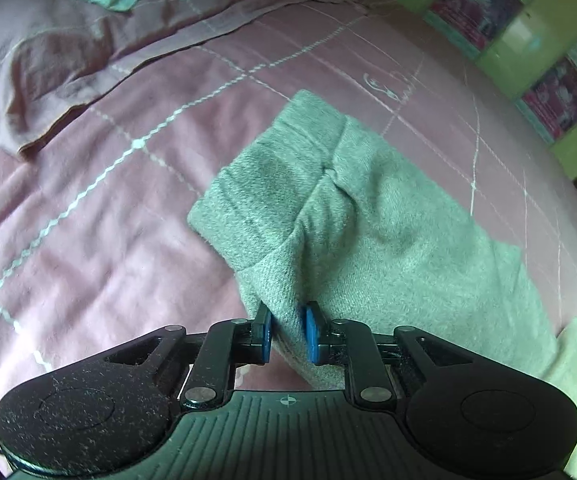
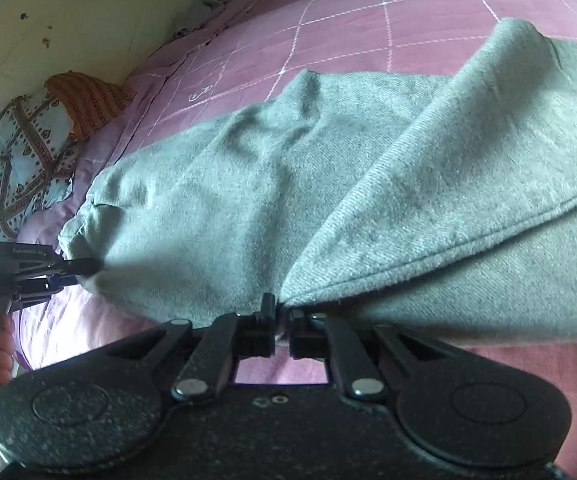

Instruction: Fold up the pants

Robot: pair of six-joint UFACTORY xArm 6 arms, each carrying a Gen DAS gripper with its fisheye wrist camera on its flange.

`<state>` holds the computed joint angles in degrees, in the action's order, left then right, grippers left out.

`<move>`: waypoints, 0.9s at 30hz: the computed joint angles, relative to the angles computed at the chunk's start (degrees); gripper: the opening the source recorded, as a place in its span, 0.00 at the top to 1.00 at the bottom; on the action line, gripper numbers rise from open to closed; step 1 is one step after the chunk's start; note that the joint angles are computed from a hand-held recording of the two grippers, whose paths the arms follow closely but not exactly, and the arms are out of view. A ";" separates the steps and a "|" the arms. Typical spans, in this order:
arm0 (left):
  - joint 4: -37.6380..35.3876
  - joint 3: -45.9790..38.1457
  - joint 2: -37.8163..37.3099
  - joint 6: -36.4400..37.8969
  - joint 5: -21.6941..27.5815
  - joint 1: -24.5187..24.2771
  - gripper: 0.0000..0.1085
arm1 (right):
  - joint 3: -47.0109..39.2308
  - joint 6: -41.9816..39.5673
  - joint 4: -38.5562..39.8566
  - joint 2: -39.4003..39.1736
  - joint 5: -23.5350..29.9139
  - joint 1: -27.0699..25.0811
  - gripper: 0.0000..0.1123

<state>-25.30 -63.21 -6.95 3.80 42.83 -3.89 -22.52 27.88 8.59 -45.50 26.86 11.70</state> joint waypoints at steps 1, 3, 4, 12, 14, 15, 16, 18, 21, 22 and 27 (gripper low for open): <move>-0.04 0.38 -0.94 -0.89 -0.18 0.17 0.83 | -0.50 -2.31 1.67 0.05 1.12 -0.25 0.87; 1.35 1.02 -2.74 -1.39 -1.46 -0.23 0.83 | -0.92 -2.82 2.51 -1.14 2.30 -0.88 0.81; 1.83 1.63 -4.12 -0.96 -2.13 -0.74 0.83 | -1.23 -1.78 1.76 -1.30 2.35 -1.14 0.80; 1.45 0.97 -5.18 1.04 0.70 -10.22 0.83 | 2.89 -0.87 4.60 -10.63 6.14 -6.57 0.76; 3.20 1.81 -4.37 -0.35 0.75 -13.45 0.83 | 3.96 0.14 3.29 -13.78 8.04 -9.22 0.75; 4.87 2.48 -4.10 -1.44 0.41 -14.82 0.83 | 4.47 0.22 2.97 -15.41 9.22 -11.03 0.75; 7.44 3.83 -4.29 -2.90 -1.24 -16.21 0.83 | 4.86 0.23 2.86 -16.91 10.45 -13.12 0.75; 12.85 6.06 -4.70 -5.58 -4.18 -18.25 0.83 | 5.88 -0.60 4.02 -20.01 12.85 -18.26 0.75; 15.86 5.94 -4.27 -7.71 -4.52 -19.02 0.83 | 6.73 -3.14 5.93 -22.39 15.08 -26.45 0.75; 16.66 5.38 -3.95 -8.27 -4.01 -19.24 0.83 | 6.93 -3.78 6.21 -22.52 14.86 -28.89 0.75; 19.71 4.69 -3.54 -11.19 -3.34 -20.19 0.83 | 7.52 -6.21 9.50 -17.38 7.59 -37.34 0.76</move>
